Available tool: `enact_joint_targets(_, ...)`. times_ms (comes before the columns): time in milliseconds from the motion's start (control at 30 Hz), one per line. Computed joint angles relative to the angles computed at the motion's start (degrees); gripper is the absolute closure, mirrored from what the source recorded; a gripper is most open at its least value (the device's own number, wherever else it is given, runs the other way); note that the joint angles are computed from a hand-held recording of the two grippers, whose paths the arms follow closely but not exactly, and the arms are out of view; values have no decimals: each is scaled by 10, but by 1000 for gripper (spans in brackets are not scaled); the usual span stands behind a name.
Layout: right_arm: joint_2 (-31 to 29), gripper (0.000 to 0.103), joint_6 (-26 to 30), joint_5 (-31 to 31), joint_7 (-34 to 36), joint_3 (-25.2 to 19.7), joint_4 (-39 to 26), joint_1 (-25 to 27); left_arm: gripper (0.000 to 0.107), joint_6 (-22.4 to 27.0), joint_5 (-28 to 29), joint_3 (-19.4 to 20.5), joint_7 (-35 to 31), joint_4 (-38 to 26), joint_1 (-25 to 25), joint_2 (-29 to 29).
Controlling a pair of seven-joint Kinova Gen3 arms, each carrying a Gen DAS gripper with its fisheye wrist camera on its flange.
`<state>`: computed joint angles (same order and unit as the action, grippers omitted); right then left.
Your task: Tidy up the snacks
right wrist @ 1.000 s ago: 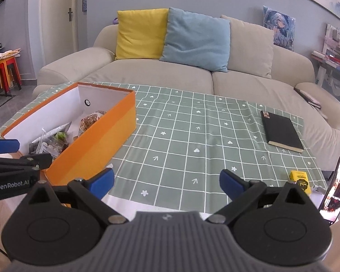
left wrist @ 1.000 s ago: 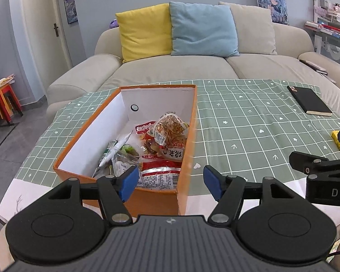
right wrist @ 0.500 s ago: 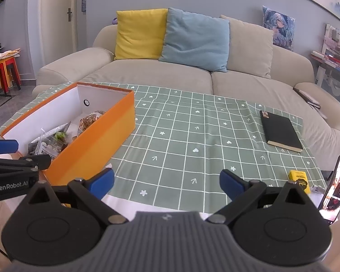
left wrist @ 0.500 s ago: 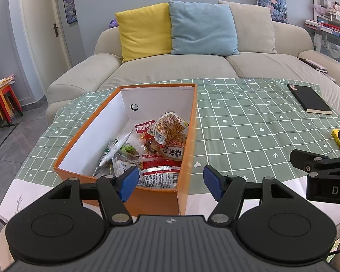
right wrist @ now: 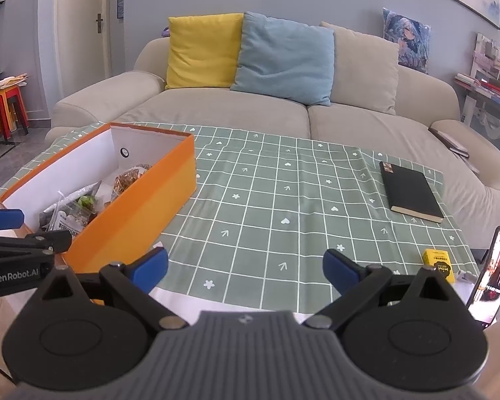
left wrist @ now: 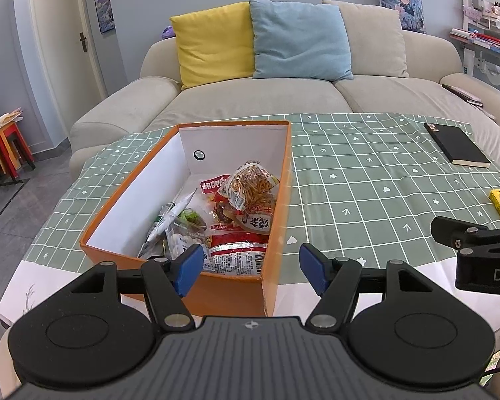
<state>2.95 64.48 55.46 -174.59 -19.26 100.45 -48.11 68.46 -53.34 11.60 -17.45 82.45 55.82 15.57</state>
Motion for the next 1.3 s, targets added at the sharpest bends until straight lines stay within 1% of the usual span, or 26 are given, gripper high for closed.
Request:
enact_joint_targets(733, 0, 7, 3, -9, 9, 1, -3, 2, 30, -2, 11, 0, -2, -3, -4, -1)
enact_joint_targets(1000, -1, 7, 2, -11, 10, 1, -2, 3, 30, 7, -2, -1, 15, -3, 4, 1)
enact_joint_targets(1300, 1, 7, -3, -12, 9, 1, 0, 3, 30, 9, -5, 0, 14, -4, 5, 2)
